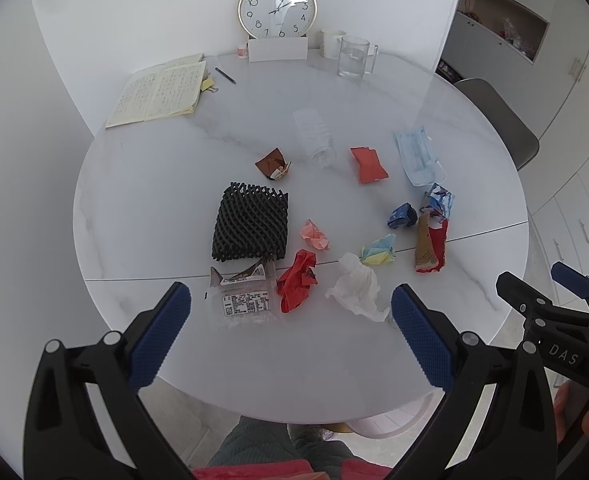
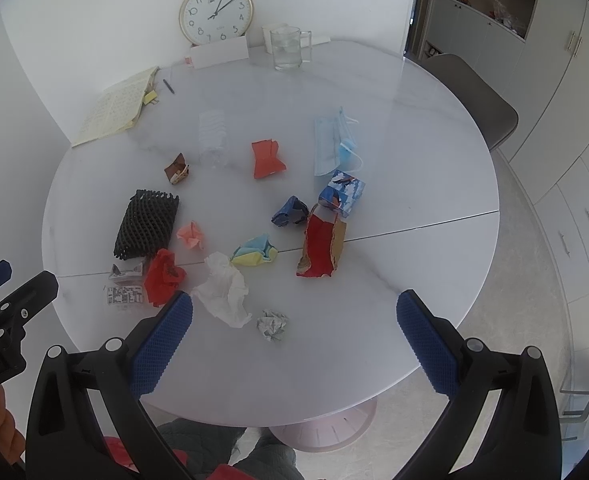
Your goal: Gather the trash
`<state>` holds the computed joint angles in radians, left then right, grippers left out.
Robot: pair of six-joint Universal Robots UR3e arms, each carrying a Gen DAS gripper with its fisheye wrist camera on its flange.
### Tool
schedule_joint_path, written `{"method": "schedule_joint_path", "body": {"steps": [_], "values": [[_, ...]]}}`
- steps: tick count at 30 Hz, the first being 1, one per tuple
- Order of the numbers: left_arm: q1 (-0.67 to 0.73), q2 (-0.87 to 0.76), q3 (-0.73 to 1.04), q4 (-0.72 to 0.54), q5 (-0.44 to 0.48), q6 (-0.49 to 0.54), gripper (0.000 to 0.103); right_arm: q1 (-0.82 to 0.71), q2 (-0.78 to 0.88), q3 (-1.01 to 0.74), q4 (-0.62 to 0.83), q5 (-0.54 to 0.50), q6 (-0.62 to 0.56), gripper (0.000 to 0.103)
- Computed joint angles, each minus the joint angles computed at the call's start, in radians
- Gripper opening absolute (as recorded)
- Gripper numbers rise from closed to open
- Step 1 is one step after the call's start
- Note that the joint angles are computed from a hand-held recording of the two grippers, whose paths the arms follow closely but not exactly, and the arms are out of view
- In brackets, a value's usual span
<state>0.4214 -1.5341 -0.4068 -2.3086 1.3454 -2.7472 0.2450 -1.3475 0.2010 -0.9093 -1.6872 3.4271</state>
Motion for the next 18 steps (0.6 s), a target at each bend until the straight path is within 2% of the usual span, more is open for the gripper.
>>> {"method": "schedule_joint_path", "body": {"steps": [3, 8, 18], "values": [[-0.005, 0.005, -0.008, 0.007, 0.004, -0.003, 0.096, 0.0, 0.015, -0.033, 0.019, 0.0, -0.001, 0.101], [-0.012, 0.0, -0.009, 0.012, 0.01, -0.01, 0.096, 0.0, -0.027, 0.051, -0.022, 0.002, -0.005, 0.101], [0.006, -0.009, 0.015, -0.01, -0.002, 0.008, 0.096, -0.006, -0.044, 0.082, -0.034, 0.004, -0.01, 0.101]]}}
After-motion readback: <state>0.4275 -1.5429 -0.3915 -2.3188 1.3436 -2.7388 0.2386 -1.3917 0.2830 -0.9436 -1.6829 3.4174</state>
